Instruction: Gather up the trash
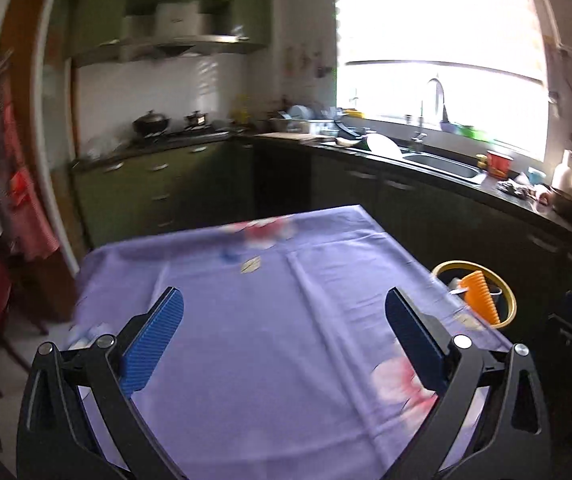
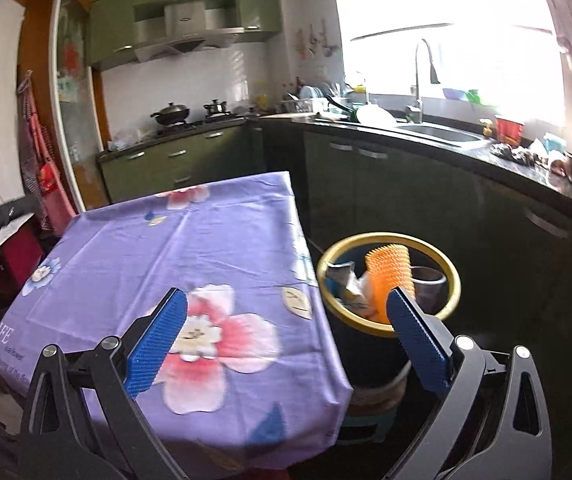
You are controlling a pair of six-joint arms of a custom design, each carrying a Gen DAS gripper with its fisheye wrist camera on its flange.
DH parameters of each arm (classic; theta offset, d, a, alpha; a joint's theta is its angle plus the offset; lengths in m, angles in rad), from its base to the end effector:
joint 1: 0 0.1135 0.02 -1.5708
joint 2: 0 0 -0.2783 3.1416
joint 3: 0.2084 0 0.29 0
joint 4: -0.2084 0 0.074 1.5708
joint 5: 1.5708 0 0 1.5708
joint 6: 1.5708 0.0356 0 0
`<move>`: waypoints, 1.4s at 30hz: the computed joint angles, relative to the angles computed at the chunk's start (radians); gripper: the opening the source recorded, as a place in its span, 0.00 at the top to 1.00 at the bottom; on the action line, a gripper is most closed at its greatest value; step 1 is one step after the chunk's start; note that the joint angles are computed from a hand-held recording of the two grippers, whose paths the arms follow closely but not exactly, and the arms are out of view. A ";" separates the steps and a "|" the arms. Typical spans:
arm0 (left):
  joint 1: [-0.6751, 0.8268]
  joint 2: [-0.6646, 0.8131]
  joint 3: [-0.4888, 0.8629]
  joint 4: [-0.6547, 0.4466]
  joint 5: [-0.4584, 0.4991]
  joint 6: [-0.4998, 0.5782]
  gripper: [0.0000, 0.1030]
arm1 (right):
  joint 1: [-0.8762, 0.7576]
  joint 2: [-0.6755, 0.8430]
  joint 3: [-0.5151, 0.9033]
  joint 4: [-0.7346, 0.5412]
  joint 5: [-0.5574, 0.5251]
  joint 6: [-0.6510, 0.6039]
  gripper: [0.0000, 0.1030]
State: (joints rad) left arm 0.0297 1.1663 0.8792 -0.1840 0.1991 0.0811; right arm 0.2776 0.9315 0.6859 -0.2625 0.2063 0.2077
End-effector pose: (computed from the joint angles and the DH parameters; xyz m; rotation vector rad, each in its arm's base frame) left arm 0.2967 0.0018 0.2971 0.1765 2.0268 -0.1336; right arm 0.2317 0.0584 0.2731 0.0534 2.0675 0.0841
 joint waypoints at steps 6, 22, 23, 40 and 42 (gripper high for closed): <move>0.162 -0.091 -0.085 -0.022 0.105 -0.023 0.07 | 0.182 0.016 0.031 -0.037 0.236 0.029 0.05; 0.223 -0.160 -0.137 -0.059 0.228 -0.022 0.07 | 0.271 -0.068 0.056 -0.145 0.383 0.084 0.05; 0.218 -0.167 -0.142 -0.053 0.218 -0.022 0.07 | 0.269 -0.074 0.055 -0.149 0.383 0.085 0.05; 0.208 -0.201 -0.159 -0.043 0.205 -0.026 0.07 | 0.257 -0.099 0.053 -0.156 0.367 0.082 0.05; 0.204 -0.202 -0.161 -0.040 0.195 -0.024 0.07 | 0.256 -0.100 0.052 -0.156 0.365 0.082 0.05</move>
State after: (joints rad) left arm 0.2336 0.9642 0.7180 -0.2236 0.3943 0.0571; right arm 0.5340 0.8315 0.7382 -0.4185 0.5708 0.2897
